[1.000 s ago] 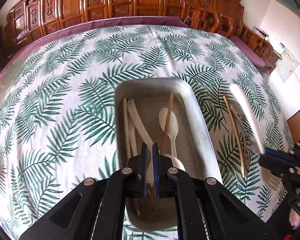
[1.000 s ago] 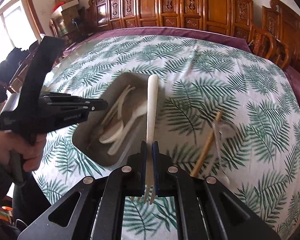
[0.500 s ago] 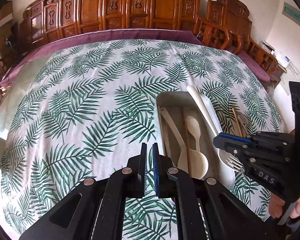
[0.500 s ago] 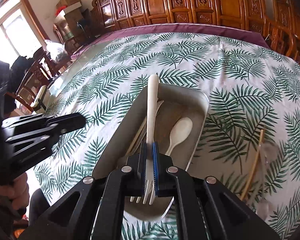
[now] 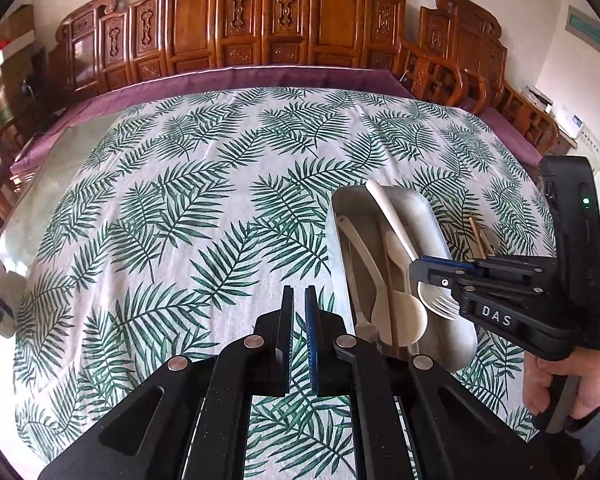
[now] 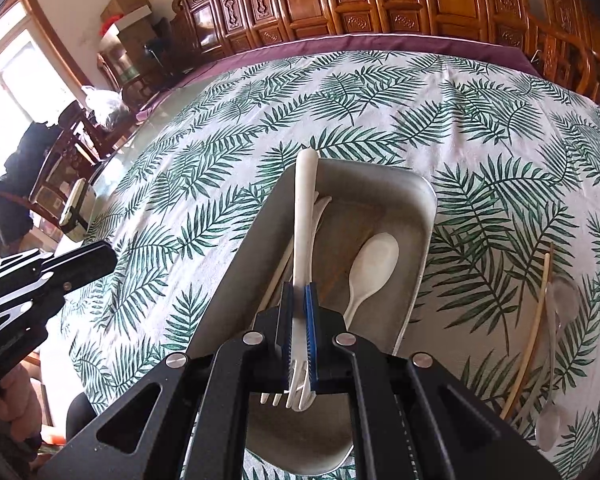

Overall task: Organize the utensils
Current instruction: 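Lower the white plastic fork into the grey tray and open the right gripper, then grasp the metal spoon on the cloth with the right gripper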

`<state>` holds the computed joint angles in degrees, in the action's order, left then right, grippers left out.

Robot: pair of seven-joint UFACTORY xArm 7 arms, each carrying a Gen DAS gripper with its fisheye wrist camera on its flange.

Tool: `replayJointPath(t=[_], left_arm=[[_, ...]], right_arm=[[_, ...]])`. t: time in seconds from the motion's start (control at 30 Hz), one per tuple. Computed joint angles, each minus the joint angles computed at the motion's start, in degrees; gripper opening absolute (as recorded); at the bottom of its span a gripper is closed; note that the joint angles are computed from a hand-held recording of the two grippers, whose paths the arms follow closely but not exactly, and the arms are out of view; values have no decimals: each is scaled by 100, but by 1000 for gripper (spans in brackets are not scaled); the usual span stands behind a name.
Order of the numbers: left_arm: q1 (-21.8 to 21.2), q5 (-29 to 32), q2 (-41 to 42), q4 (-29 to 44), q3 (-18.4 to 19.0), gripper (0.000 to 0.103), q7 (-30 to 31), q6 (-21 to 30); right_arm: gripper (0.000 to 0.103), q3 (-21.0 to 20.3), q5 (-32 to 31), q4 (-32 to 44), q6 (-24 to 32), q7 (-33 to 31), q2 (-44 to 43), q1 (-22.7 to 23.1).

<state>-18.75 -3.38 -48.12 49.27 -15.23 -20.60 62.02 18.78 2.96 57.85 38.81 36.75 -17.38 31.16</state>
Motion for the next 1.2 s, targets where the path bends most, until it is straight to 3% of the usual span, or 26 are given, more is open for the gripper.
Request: replayJointPath(t=[0.37, 0.6, 0.7, 0.8, 0.97, 1.07, 1.2], left_arm=[[-14, -28, -125, -52, 5, 5, -10, 109], [-98, -105, -13, 15, -111, 6, -73, 45], [-177, -141, 95, 81, -213, 22, -137, -44], [-280, -174, 231, 164, -320, 24, -217, -109], [-472, -204, 525, 302, -528, 42, -397, -287], [-618, -206, 705, 368, -621, 57, -484, -384], [-796, -157, 886, 451, -713, 76, -560, -496]], right_arm=[[9, 23, -19, -2, -48, -65, 2, 75], [9, -35, -61, -392, 216, -238, -795, 31], [9, -95, -90, -704, 515, -371, -1384, -55], [9, -185, -141, -1056, 938, -571, -2022, -180], [9, -349, -169, -1741, 1512, -983, -2947, -404], [24, -444, -77, -2120, 1668, -1091, -3346, -544], [25, -498, -15, -2386, 1768, -1276, -3517, -696]])
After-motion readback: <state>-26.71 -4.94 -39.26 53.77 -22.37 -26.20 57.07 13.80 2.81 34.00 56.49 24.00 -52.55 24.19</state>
